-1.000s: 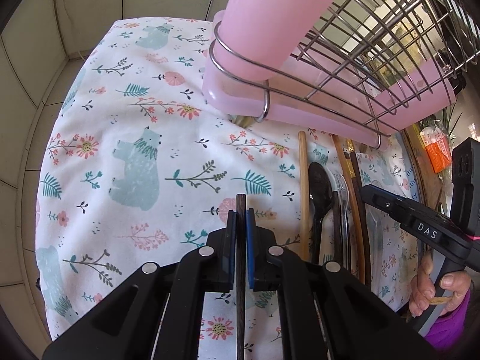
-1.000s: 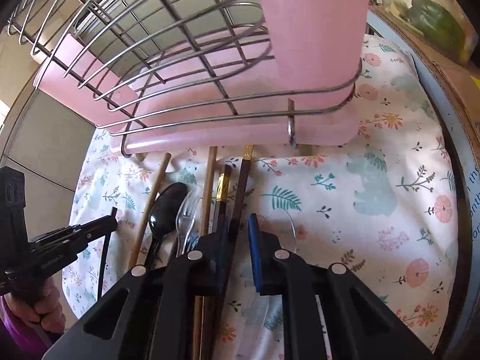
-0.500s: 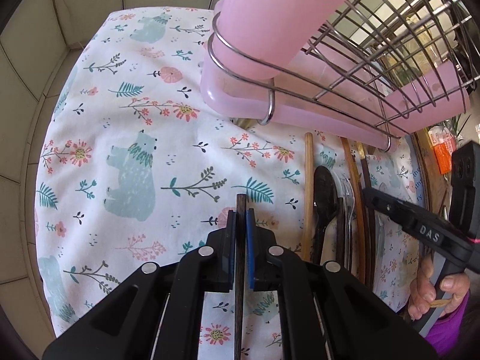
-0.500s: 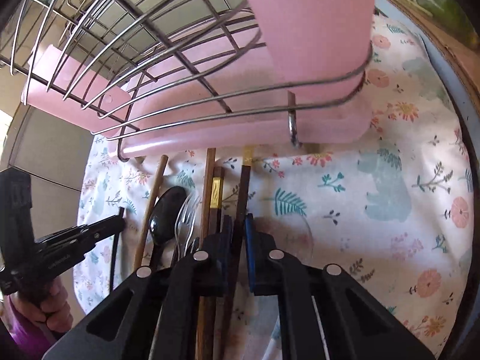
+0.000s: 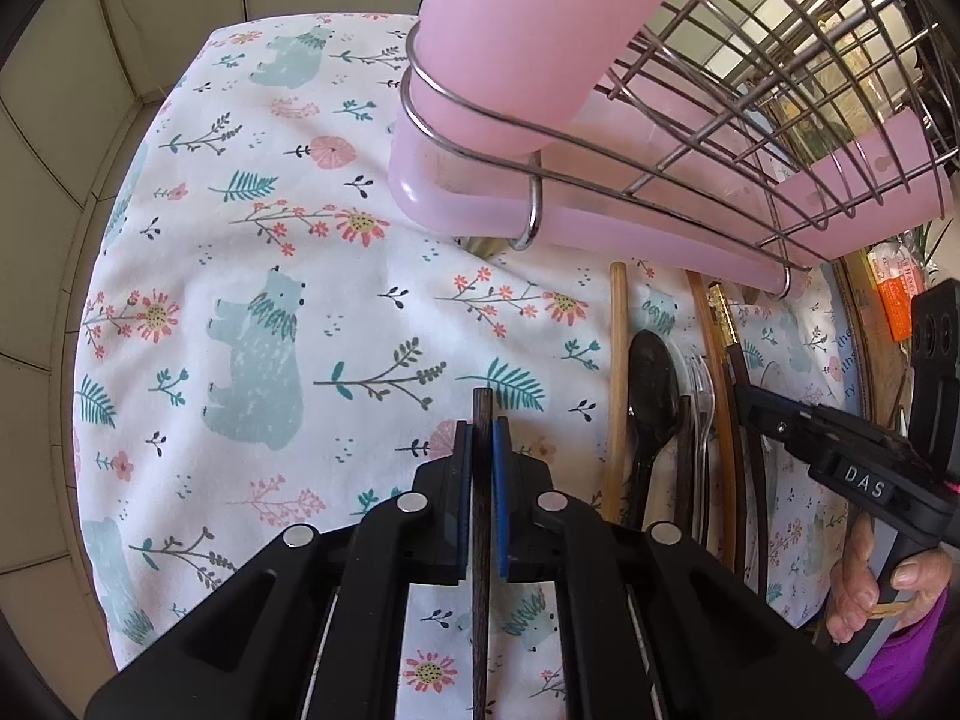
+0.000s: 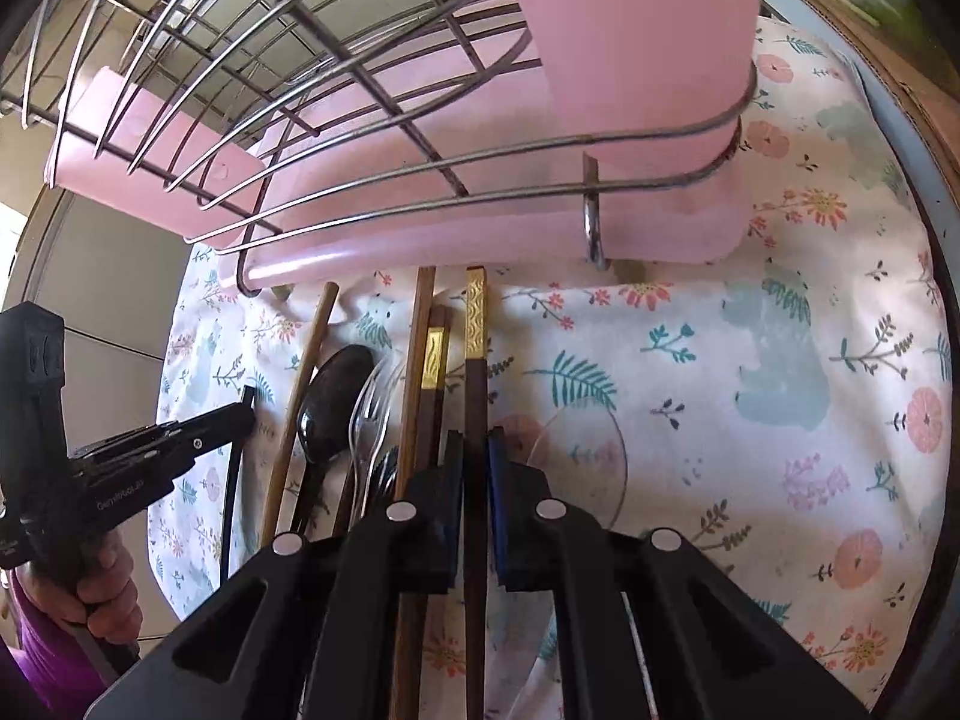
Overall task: Organize utensils
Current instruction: 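Lift both held chopsticks up and carry them over the tall pink cup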
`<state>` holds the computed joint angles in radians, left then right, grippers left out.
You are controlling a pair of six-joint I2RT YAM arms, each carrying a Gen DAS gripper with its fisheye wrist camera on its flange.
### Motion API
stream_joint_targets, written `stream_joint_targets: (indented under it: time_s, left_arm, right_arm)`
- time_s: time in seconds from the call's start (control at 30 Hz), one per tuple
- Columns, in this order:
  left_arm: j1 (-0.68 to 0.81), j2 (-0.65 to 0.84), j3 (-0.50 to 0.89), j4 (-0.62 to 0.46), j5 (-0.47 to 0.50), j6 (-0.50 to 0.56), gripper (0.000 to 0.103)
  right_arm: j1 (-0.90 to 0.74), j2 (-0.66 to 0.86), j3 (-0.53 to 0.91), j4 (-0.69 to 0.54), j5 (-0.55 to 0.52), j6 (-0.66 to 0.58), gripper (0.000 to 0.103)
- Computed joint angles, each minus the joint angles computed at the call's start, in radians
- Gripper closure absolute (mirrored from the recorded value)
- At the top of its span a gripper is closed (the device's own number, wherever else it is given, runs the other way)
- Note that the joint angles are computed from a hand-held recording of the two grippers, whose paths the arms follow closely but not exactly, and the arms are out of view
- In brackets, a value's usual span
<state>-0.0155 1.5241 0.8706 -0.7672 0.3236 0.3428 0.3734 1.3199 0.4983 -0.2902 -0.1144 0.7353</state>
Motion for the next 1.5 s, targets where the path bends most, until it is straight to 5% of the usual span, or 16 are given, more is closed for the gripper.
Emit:
stream_joint_targets:
  time_s: [0.27,0.57,0.73,0.9,1.03,1.17,1.23,1.5]
  left_arm:
    - [0.026,-0.024,-0.005,0.004,0.035,0.030,0.097]
    - [0.246,-0.231,-0.004,-0.138,0.250,0.202,0.097]
    - [0.375,-0.362,0.003,-0.200,0.406,0.285,0.097]
    - [0.451,-0.415,0.100,-0.262,0.564,0.258,0.097]
    - [0.467,-0.412,0.226,-0.224,0.663,0.147,0.097]
    - [0.412,-0.420,0.323,-0.084,0.680,-0.045,0.097]
    - [0.355,-0.434,0.331,0.054,0.631,-0.166,0.097]
    - [0.153,-0.358,0.316,0.420,0.383,-0.401,0.097]
  right_arm:
    - [0.036,-0.124,-0.058,0.008,0.055,0.037,0.097]
    - [0.191,-0.623,-0.121,-0.235,0.224,0.152,0.097]
    - [0.455,-0.760,-0.034,-0.412,0.528,0.272,0.097]
    - [0.662,-0.795,0.126,-0.592,0.821,0.353,0.097]
    - [0.678,-0.835,0.282,-0.677,0.981,0.252,0.097]
    - [0.492,-0.849,0.357,-0.515,0.961,-0.042,0.097]
    - [0.317,-0.840,0.374,-0.394,0.856,-0.193,0.097]
    - [-0.176,-0.744,0.304,0.007,0.498,-0.413,0.097]
